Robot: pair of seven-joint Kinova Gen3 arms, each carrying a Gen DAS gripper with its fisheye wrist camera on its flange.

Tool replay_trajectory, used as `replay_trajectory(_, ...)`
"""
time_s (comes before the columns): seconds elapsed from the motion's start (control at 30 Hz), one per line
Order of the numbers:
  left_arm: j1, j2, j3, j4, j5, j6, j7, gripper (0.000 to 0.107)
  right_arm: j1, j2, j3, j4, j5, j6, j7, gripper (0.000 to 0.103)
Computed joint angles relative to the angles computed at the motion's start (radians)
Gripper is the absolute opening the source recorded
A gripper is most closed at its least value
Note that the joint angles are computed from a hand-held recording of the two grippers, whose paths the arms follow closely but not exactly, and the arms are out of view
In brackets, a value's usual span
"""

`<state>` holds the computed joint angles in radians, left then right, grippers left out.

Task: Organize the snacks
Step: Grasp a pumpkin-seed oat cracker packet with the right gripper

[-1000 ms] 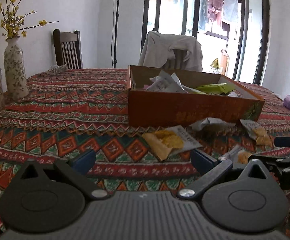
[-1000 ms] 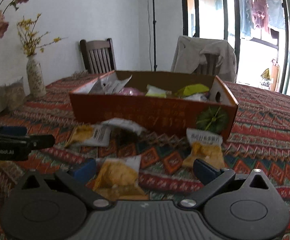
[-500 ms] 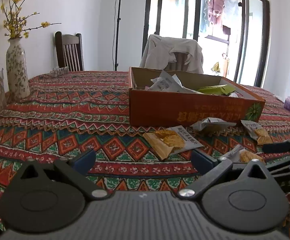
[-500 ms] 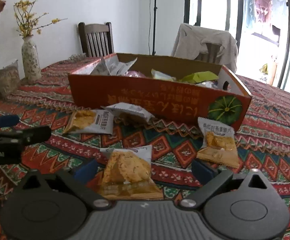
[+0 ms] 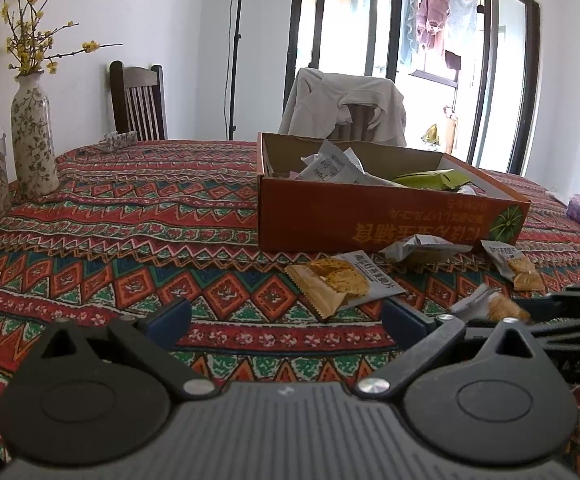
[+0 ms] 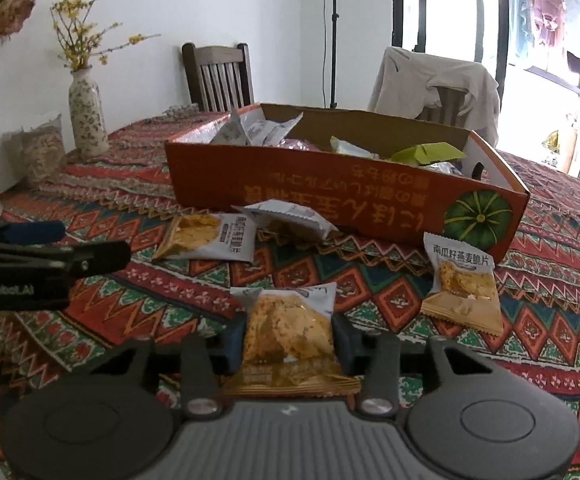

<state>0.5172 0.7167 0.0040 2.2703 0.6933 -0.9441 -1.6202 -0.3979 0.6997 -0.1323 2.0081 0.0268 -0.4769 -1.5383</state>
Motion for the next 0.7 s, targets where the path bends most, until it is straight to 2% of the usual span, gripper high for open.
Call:
replay_trajectory(0.2, -0.003, -0.002, 0.000, -0.004, 0.003, 0.013, -0.004, 0.103, 0.014, -0.013, 0.034, 0.052, -0.055, -0.131, -0.010, 0.043)
replay_trajectory(0.4, 0.004, -0.005, -0.005, -0.017, 0.027, 0.035, -0.029, 0.103, -0.028, 0.010, 0.123, 0.050, -0.210, -0.222, 0.050, 0.043)
replay_trajectory(0.47, 0.010, -0.005, -0.007, -0.021, 0.041, 0.038, -0.037, 0.103, -0.023, 0.027, 0.130, 0.043, -0.242, -0.249, 0.060, 0.043)
replay_trajectory(0.57, 0.015, -0.007, -0.010, -0.031, 0.063, 0.055, -0.061, 0.103, 0.028, 0.040, 0.101, 0.024, -0.225, -0.237, 0.029, 0.043)
replay_trajectory(0.7, 0.021, -0.015, -0.018, -0.053, 0.091, 0.097, -0.117, 0.103, 0.030, 0.053, 0.099, 0.022, -0.212, -0.247, 0.029, 0.043)
